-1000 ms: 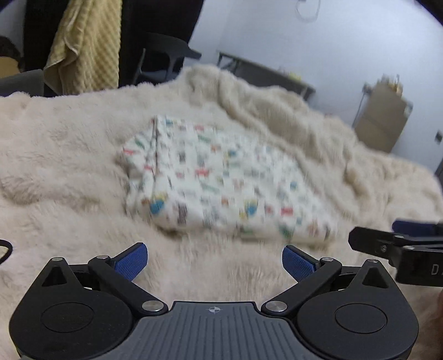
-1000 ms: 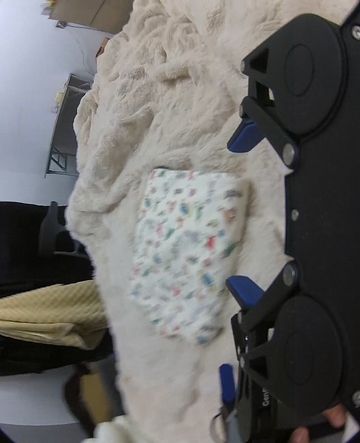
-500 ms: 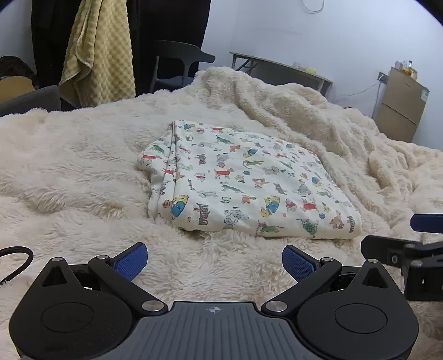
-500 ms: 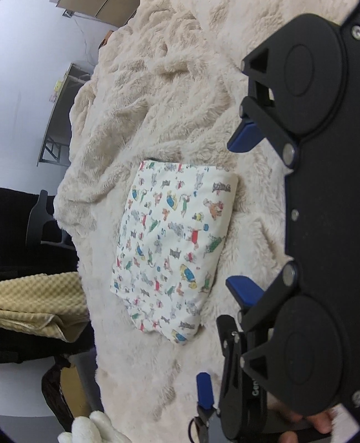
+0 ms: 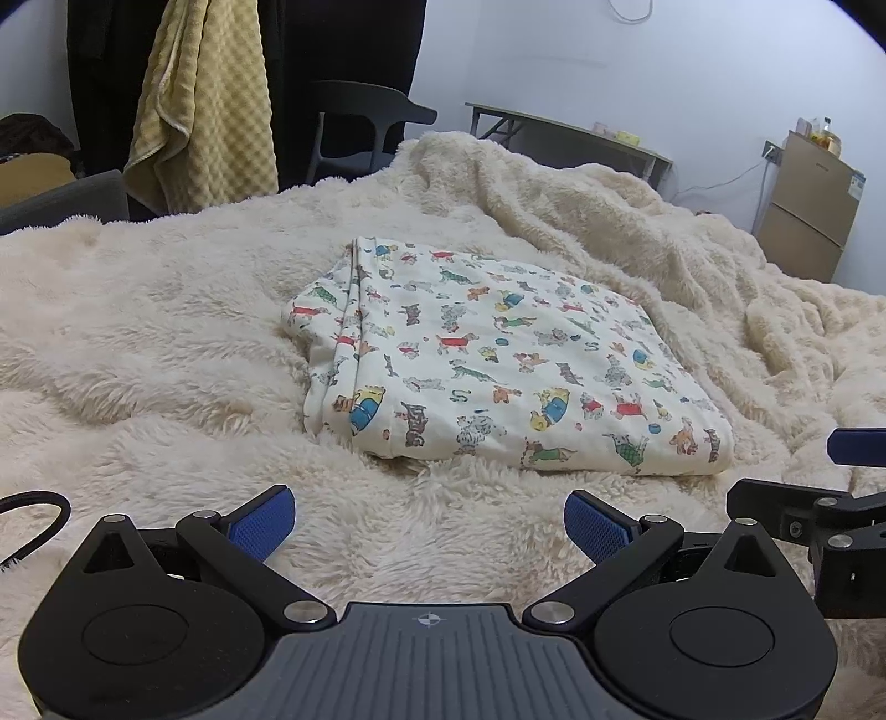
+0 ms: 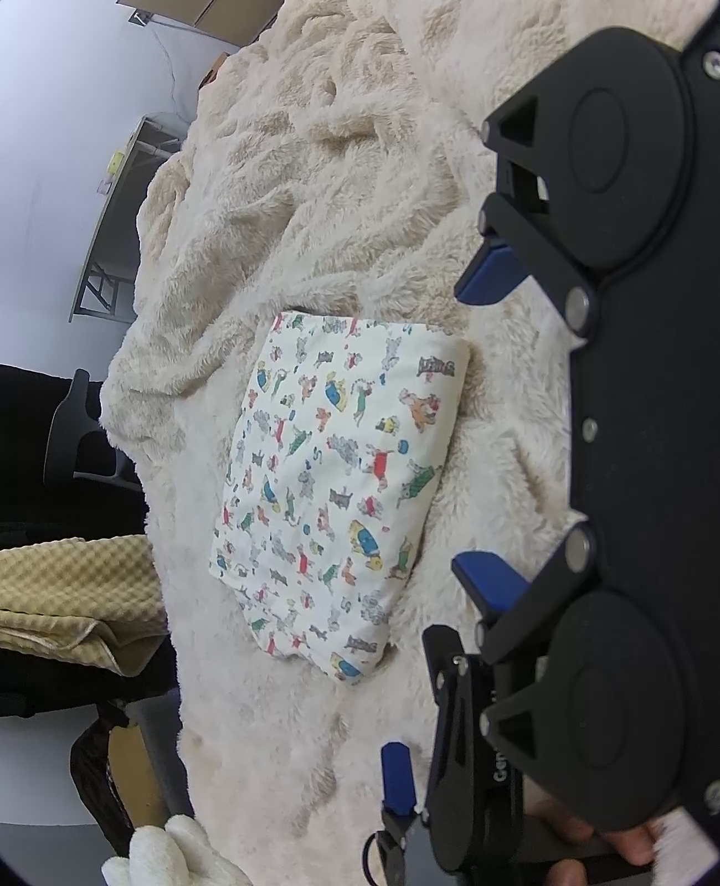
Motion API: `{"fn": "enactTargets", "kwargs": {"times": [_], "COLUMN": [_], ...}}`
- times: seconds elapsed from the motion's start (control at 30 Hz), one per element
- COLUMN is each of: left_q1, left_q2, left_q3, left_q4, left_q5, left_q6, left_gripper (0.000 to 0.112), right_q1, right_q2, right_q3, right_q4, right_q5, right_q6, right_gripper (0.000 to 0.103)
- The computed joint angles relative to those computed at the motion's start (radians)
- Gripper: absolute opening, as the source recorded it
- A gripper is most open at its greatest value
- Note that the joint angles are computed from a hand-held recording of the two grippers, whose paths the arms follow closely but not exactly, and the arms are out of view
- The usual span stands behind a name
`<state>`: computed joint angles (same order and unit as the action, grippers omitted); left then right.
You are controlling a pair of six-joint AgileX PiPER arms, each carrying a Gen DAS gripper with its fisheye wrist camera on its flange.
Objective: Fold clothes
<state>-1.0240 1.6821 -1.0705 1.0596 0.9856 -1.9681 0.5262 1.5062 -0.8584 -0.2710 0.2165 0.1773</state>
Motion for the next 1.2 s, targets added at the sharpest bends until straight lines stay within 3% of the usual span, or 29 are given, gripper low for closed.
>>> {"fn": "enactTargets", "kwargs": {"times": [0.3,0.53,1.2], "left_q1": [-0.001,-0.004,-0.007], "left_q2": [0.004,0.011,0.007], "left_q3": [-0.008,-0.024,-0.012], "left_q4": [-0.008,-0.018,-0.004], "left_q5": [0.008,0.03,0.026], "left_q6": [0.011,0.025,0.017], "left_gripper": [0.103,0.103,0.103], "right_q1": [0.008,0.04,0.036], "right_q2": [-0.003,-0.005,-0.005], "right_q3": [0.001,0.008,0.01], "right_q4": [-0.039,-0.208,-0.179], "right_q5": [0.006,0.019,0.017], "right_q6": [0.029,0.17,0.138], "right_gripper": [0.096,0.096,0.096]}}
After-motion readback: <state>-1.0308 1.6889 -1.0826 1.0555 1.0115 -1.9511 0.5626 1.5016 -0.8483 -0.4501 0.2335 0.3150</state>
